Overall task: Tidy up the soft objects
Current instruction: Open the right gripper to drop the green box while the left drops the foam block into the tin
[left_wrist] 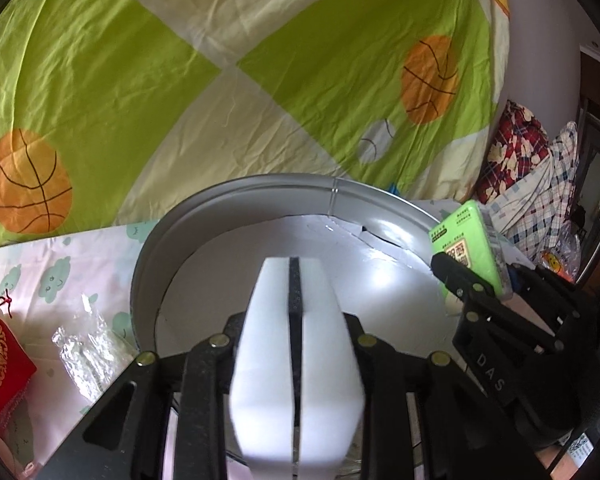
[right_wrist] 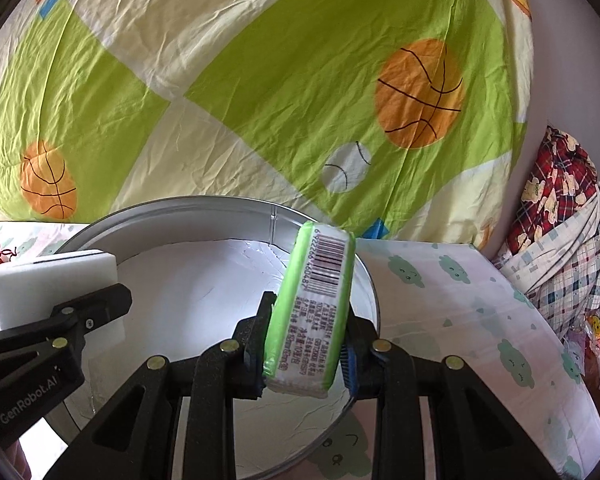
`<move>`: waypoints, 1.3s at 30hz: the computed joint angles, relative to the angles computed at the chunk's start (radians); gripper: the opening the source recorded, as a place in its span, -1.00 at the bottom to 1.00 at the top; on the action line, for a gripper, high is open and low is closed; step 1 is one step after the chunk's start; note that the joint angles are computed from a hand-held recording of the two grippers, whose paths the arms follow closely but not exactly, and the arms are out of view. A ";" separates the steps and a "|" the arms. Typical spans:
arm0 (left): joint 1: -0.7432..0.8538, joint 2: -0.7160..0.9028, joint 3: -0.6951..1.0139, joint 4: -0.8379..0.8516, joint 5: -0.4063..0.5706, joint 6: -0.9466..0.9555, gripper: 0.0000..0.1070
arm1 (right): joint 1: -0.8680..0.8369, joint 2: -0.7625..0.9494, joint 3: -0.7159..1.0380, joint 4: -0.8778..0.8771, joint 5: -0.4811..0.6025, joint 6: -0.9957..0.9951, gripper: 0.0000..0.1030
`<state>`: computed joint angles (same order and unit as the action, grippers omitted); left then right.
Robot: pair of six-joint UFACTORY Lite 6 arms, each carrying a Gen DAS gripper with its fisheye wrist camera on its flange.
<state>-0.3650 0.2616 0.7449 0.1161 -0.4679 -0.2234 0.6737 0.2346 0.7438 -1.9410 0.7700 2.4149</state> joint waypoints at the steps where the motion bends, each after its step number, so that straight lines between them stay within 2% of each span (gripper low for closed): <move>1: -0.003 0.001 0.000 -0.017 0.000 0.015 -0.53 | 0.001 0.000 0.000 -0.003 -0.001 0.002 -0.40; 3: -0.010 0.002 -0.004 -0.051 -0.008 0.051 -0.52 | -0.008 -0.002 -0.001 -0.028 -0.029 0.013 -0.39; 5: -0.022 0.000 -0.016 -0.104 -0.023 0.102 -0.36 | -0.007 -0.001 0.001 -0.028 -0.035 0.016 -0.31; 6: -0.023 -0.003 -0.021 -0.117 -0.028 0.112 0.04 | -0.007 -0.005 -0.003 -0.036 -0.036 0.025 -0.16; 7: -0.028 -0.011 -0.030 -0.150 -0.034 0.133 0.28 | -0.004 -0.012 -0.008 -0.043 -0.032 0.033 0.11; 8: -0.036 -0.026 -0.050 -0.225 -0.058 0.180 0.39 | 0.004 -0.029 -0.026 -0.045 0.000 0.054 0.17; 10: -0.032 -0.068 -0.099 -0.282 -0.114 0.207 0.81 | 0.008 -0.073 -0.066 -0.079 0.032 0.106 0.42; 11: -0.026 -0.093 -0.119 -0.291 -0.129 0.209 0.88 | 0.007 -0.105 -0.094 -0.102 0.049 0.142 0.46; 14: -0.014 -0.179 -0.190 -0.365 -0.192 0.250 0.90 | 0.014 -0.177 -0.157 -0.116 0.122 0.228 0.50; 20: 0.069 -0.306 -0.290 -0.404 -0.223 0.279 0.92 | 0.013 -0.282 -0.235 -0.018 0.256 0.318 0.50; 25: 0.147 -0.368 -0.372 -0.391 -0.250 0.293 0.92 | -0.046 -0.372 -0.310 -0.034 0.233 0.437 0.50; 30: 0.141 -0.352 -0.424 -0.487 -0.340 0.400 0.92 | -0.023 -0.319 -0.285 -0.042 0.218 0.461 0.50; 34: 0.140 -0.337 -0.440 -0.500 -0.371 0.417 0.92 | 0.072 -0.250 -0.254 0.005 0.303 0.423 0.50; 39: 0.127 -0.323 -0.444 -0.529 -0.401 0.441 0.92 | 0.190 -0.177 -0.255 0.048 0.480 0.480 0.50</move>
<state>-0.2380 -0.0616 0.3009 -0.4128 -0.8692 0.2176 0.8641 0.0581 0.4892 -1.8927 1.2502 2.8951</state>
